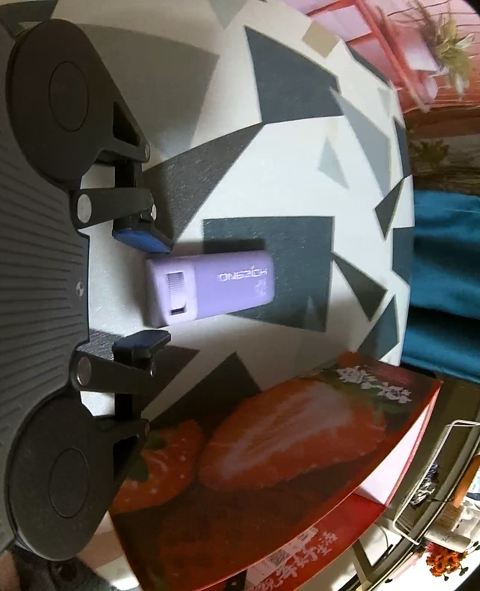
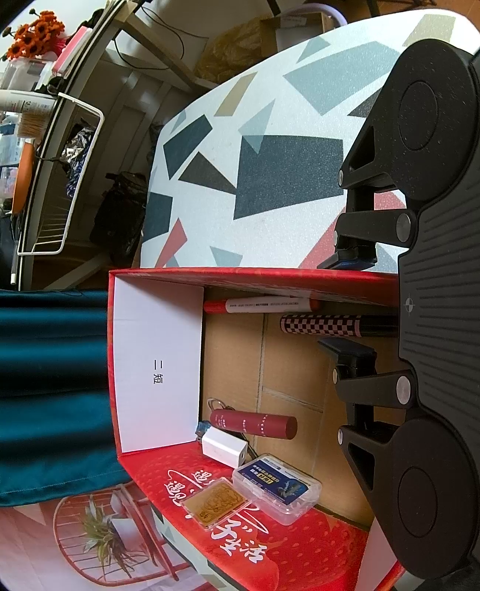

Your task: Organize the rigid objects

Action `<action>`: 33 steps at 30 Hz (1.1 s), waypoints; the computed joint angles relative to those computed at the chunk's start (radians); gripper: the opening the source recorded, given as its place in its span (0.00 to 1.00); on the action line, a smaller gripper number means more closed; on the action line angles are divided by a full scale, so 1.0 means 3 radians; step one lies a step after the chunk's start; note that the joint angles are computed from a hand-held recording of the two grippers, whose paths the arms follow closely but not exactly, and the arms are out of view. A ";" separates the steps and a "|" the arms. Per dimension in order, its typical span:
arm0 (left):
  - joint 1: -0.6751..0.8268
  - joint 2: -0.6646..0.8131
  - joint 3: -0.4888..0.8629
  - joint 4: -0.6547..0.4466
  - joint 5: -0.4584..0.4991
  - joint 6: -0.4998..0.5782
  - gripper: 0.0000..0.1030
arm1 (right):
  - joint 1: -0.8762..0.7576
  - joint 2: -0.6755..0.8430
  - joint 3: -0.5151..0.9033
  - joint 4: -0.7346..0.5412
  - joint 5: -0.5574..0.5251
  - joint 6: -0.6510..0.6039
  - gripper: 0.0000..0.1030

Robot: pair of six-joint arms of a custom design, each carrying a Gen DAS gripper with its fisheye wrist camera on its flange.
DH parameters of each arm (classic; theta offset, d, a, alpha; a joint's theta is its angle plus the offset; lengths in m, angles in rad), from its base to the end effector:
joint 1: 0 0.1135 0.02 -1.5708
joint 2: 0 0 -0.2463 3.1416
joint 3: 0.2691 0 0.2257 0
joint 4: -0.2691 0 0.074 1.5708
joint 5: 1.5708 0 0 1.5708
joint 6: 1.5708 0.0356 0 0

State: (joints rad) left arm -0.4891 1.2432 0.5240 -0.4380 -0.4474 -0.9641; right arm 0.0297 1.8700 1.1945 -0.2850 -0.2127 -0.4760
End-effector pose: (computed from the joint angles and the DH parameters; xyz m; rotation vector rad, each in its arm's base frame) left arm 0.1720 -0.0741 0.1514 -0.7157 2.4411 0.0779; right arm 0.3619 0.0183 0.1705 -0.7069 2.3999 0.0860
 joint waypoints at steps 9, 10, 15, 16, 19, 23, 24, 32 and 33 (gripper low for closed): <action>0.0274 -0.0055 0.0040 -0.0292 -0.0096 -0.0090 0.66 | -0.0004 0.0000 0.0002 -0.0005 -0.0010 -0.0001 0.34; 0.0324 -0.0039 0.0056 -0.0344 -0.0143 -0.0125 0.69 | -0.0006 -0.0002 0.0001 -0.0007 -0.0014 -0.0002 0.34; 0.0780 -0.0308 -0.0103 -0.0303 -0.0290 -0.0079 0.81 | 0.0002 -0.0002 0.0007 -0.0019 0.0000 0.0006 0.34; 0.0839 -0.0403 -0.0135 -0.0273 -0.0314 -0.0031 0.92 | 0.0005 -0.0005 0.0008 -0.0027 0.0009 0.0001 0.34; 0.0902 -0.0801 -0.0300 -0.0036 -0.0303 0.0089 1.00 | 0.0007 -0.0011 -0.0006 -0.0016 0.0006 -0.0017 0.34; 0.0912 -0.0427 -0.0197 0.0228 -0.0271 0.0300 1.00 | 0.0015 -0.0002 -0.0005 0.0000 0.0025 -0.0021 0.34; 0.0876 -0.0231 -0.0132 0.0283 -0.0326 0.0332 1.00 | 0.0014 -0.0001 -0.0006 0.0006 0.0023 -0.0013 0.34; 0.0790 0.0387 0.0121 0.0322 -0.0480 0.0126 1.00 | 0.0011 0.0003 0.0000 0.0001 0.0017 -0.0020 0.34; 0.0802 0.0428 0.0162 0.0294 -0.0469 0.0119 1.00 | 0.0014 0.0001 -0.0002 0.0003 0.0019 -0.0018 0.34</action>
State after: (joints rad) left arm -0.2487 1.3717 0.5726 -0.3498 -0.5880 -0.9284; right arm 0.0338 1.8703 1.1940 -0.2842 -0.2071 -0.4815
